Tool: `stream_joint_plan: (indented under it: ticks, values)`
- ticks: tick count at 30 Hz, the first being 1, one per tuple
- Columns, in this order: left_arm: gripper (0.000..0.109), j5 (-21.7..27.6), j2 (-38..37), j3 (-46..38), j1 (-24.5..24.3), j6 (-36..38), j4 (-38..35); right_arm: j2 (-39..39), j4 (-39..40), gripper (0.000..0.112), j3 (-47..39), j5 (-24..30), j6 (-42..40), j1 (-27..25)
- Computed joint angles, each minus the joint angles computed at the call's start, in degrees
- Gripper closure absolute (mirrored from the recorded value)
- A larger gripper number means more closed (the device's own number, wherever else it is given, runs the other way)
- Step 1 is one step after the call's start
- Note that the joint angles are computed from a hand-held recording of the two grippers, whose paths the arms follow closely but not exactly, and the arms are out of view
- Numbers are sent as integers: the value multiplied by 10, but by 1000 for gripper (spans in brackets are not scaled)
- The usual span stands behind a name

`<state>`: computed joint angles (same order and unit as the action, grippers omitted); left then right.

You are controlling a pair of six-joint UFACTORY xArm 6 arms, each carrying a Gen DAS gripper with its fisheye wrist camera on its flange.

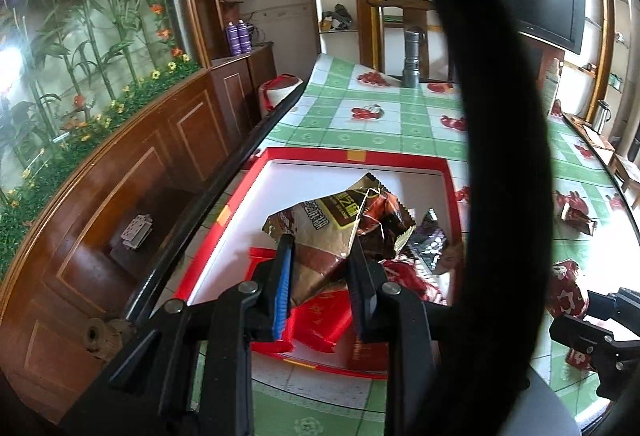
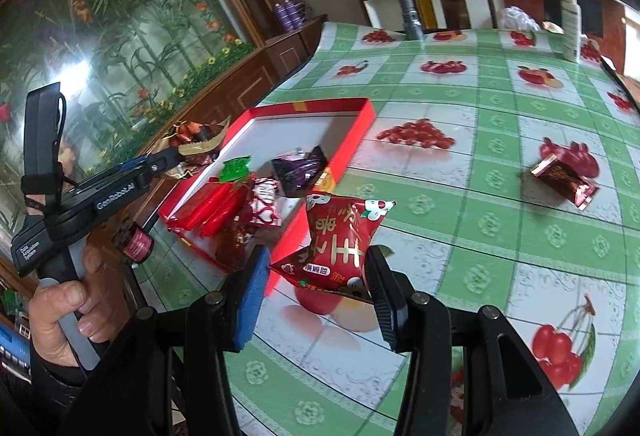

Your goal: Organize snacks

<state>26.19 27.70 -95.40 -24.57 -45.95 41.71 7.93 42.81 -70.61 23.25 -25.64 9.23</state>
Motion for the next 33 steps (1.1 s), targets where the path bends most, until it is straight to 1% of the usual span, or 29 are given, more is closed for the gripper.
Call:
stream_joint_plan:
  ticks: [8, 19, 33]
  values:
    - [82, 7, -2, 3, 12, -26, 24, 43, -10, 64, -58, 16, -8, 14]
    - [82, 10, 7, 3, 31, -24, 7, 105, -32, 64, -134, 40, 9, 23]
    - [82, 12, 21, -9, 39, -10, -14, 127, -45, 64, -162, 51, 24, 24]
